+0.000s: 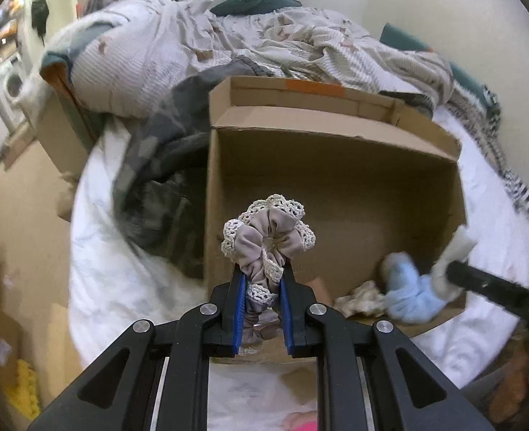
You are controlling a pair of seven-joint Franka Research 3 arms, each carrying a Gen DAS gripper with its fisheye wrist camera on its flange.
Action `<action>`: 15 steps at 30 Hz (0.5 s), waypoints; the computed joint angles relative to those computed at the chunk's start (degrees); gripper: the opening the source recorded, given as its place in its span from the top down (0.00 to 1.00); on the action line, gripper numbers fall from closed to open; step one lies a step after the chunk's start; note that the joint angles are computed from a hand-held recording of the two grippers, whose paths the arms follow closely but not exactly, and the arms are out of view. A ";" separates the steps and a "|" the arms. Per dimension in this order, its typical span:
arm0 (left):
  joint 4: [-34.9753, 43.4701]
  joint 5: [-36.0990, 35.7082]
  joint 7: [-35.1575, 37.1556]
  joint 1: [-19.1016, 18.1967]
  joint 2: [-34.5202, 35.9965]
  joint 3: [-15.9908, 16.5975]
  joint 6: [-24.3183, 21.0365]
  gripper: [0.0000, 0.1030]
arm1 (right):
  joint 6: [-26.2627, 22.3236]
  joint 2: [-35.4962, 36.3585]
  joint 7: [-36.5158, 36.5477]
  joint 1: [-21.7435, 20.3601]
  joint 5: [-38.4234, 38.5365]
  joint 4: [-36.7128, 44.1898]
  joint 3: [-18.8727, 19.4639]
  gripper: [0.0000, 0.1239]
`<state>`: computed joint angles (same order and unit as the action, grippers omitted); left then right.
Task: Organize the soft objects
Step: 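Carry the scrunchie into the box with the left gripper while the right gripper carries the cloth in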
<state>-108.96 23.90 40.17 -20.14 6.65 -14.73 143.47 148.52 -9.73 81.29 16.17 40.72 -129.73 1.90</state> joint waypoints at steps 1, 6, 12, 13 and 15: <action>0.44 0.76 0.03 -0.19 0.33 -0.01 -0.25 0.85 | 0.04 0.02 0.31 -0.08 -0.08 -0.08 -0.01 0.78; 1.71 0.53 1.52 -0.65 1.93 -0.33 1.01 0.85 | 0.27 0.58 1.73 -0.31 0.22 -0.09 -0.06 0.78; 3.08 -0.96 4.56 -1.30 3.47 -0.55 0.88 0.85 | -2.37 2.60 2.99 -0.71 0.00 1.31 -0.07 0.78; 3.26 -1.11 4.66 -1.40 3.64 -0.50 0.52 0.85 | -2.58 2.74 2.65 -0.67 0.12 1.46 0.00 0.78; 3.67 -1.68 4.66 -1.55 4.13 -0.44 -0.30 0.85 | -3.07 3.02 2.15 -0.61 0.21 1.80 0.16 0.78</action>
<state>-105.29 22.21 44.83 -21.69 10.78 -15.17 143.17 145.45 -6.71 83.44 15.57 40.93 -127.93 2.07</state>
